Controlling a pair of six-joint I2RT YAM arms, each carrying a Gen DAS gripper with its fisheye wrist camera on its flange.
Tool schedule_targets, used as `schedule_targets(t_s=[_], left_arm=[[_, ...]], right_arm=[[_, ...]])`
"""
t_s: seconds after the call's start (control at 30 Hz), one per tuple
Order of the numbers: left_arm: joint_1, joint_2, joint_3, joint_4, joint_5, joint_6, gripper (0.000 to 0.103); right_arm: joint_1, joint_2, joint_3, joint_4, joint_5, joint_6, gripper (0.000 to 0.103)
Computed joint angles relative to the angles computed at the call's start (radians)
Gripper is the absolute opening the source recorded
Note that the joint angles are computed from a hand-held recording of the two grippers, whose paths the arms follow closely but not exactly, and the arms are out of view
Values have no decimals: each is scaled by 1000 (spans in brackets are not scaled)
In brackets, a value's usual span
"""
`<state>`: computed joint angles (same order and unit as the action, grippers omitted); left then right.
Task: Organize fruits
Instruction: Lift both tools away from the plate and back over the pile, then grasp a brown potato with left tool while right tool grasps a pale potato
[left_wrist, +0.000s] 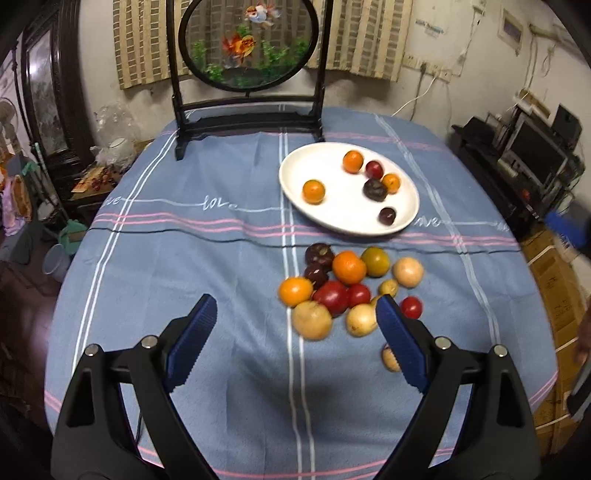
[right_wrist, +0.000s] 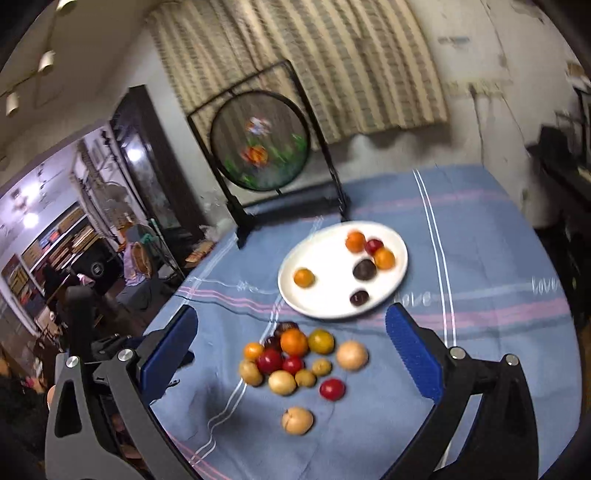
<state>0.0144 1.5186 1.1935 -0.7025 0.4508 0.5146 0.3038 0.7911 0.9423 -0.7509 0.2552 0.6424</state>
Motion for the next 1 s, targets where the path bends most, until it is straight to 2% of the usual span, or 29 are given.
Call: schedule_targets(t_s=[0.13,0.33,0.47,0.53,0.63,0.77,0.9,1.0], left_arm=[[47,47,13,12,29,40,90],[90,181,73,-41,46,96,90],[77,223,81,-64,52,172,90],[67,241,81,-79,60,208,90],[50,254,63,-78,59,252,90],[40,288,79,-97,60,282,90],[20,307,82,-99,53,270,90],[-3,319,75,-82,42,245,90]], right_arm=[[21,100,7,-91,-27,62,102],[197,188,-77,-132,102,172,102],[236,248,-113,-68,52,167,98],[236,305,-104,-56,34,172,87],[208,434,-92,-13,-16,148,79],[182,531,-76,18,-69,142,71],[198,609,-43,5,-63,110,62],[193,605,-46,11,-74,68,40]])
